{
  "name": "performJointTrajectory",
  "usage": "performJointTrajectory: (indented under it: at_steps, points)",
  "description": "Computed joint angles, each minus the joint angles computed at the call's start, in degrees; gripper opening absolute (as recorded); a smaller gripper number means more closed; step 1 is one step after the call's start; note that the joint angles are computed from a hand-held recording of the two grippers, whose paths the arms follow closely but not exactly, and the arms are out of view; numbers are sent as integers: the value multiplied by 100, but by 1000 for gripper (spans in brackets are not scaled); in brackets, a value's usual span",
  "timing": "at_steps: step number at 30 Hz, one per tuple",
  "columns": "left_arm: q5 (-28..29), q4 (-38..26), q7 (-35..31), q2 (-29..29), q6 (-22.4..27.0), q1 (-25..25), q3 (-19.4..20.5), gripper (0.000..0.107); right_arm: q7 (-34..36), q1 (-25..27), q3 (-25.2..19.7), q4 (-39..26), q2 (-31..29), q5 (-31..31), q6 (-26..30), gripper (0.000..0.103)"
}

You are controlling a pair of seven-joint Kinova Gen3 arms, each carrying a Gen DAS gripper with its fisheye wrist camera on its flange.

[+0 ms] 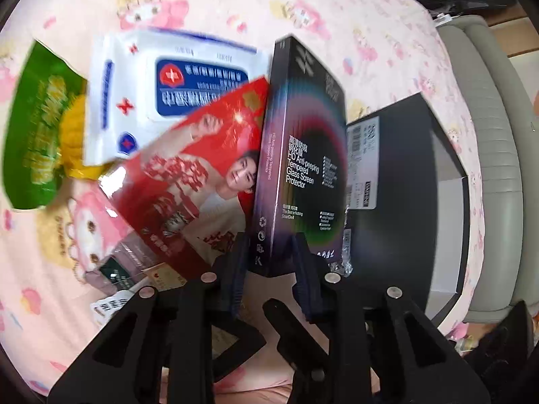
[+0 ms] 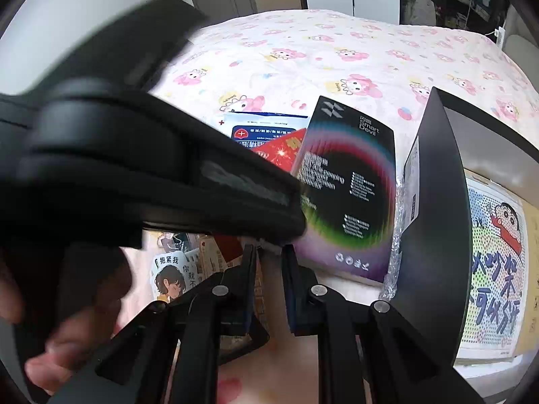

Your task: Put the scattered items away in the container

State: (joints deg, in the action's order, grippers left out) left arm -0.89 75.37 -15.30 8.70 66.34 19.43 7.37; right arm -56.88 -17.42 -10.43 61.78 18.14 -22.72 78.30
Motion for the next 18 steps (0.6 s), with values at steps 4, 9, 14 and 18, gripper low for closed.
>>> performJointTrajectory:
  at_steps: [4,9,14,18]
  points:
    - [-567,-69,653,-224,463,276,54,22,-308,137,11,-350,171,-275,447,14]
    - [-1339,-255,1417,-334,1220,504,152,14,-423,293,-50,-546,241,-610,630,15]
    - [-656,20,870,-344,597,161,111,39,-367,15,-40,-227,203,-289,236,20]
    - [-264,80,623,-87,473,-8,62,55,-446,-171,-54,-121,303,-74,98,22]
